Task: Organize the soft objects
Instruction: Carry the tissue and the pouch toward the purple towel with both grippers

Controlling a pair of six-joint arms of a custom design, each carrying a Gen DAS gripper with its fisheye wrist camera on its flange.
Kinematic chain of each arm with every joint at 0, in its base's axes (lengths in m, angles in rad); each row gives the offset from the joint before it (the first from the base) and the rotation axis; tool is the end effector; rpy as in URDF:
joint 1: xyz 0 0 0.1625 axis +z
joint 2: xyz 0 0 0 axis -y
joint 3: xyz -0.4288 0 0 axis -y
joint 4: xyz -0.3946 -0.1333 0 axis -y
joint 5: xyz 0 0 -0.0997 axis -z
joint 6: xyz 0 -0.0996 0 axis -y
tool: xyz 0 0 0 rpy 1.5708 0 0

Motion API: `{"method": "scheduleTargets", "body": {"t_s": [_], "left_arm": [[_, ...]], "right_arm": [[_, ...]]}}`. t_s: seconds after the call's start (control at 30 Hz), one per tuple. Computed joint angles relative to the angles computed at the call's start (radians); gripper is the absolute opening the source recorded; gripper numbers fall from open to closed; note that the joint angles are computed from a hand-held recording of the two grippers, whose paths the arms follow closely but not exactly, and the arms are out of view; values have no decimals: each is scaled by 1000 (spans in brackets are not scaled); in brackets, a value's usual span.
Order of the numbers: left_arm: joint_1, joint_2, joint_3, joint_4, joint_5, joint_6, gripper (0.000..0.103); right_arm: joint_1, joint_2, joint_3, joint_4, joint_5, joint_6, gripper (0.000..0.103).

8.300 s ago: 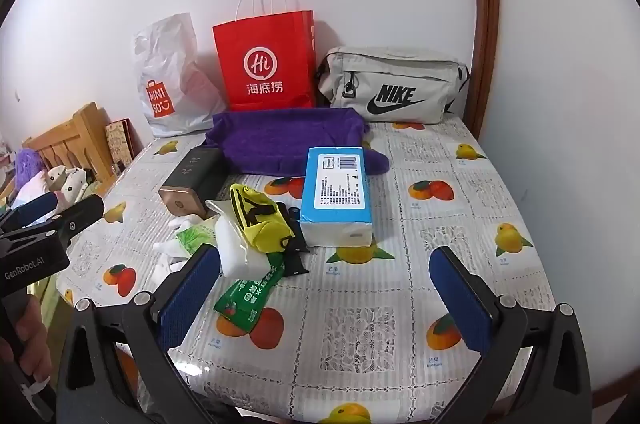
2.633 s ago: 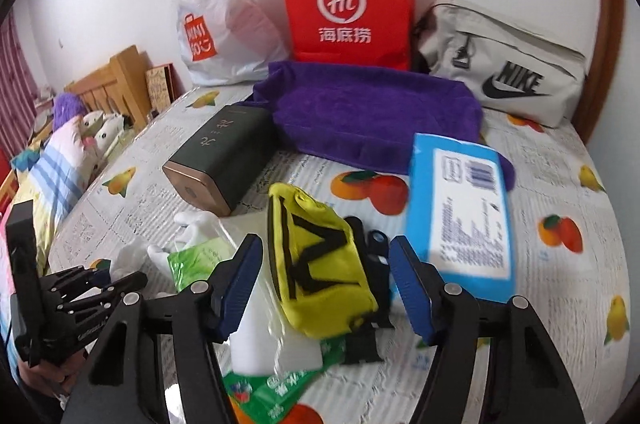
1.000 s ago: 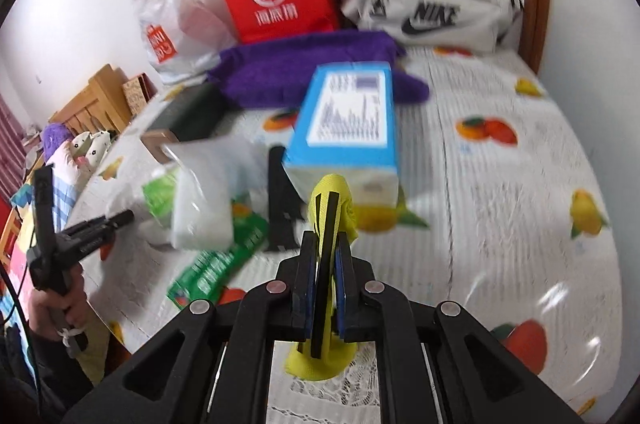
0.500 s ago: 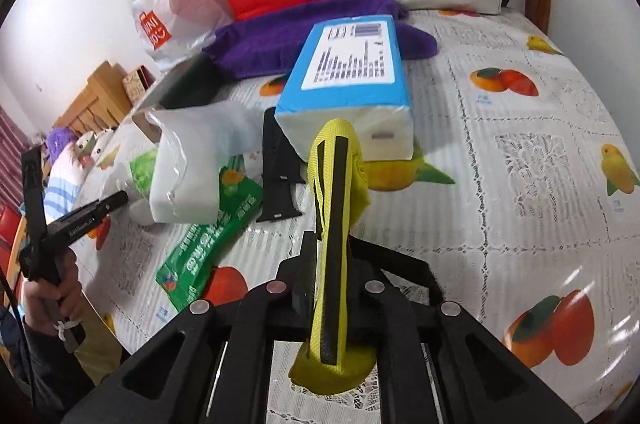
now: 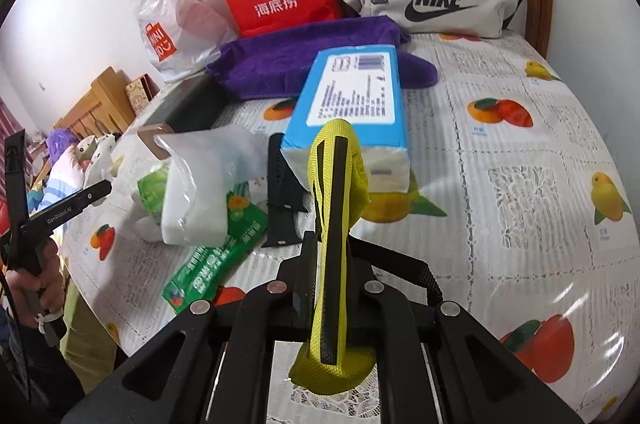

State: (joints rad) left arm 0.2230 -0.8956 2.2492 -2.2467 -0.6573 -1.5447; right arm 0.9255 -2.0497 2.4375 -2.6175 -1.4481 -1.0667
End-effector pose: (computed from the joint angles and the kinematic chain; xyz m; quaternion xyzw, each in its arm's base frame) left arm -0.3359 -0.2937 0.0020 0.0627 0.8568 -0.3757 0.3477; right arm -0.0684 -0.3328 0.3767 0.2169 -0.9194 0.2555 0.2058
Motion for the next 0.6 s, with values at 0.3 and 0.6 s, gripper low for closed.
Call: {"method": "scheduleTargets", "body": {"t_s": [0.3, 0.6], "left_arm": [[-1, -14, -77, 81, 58, 26, 23], [9, -12, -153, 172, 107, 33, 23]], "right_arm": [[71, 7, -30, 3, -4, 35, 8], [156, 21, -64, 5, -15, 71, 8]]}}
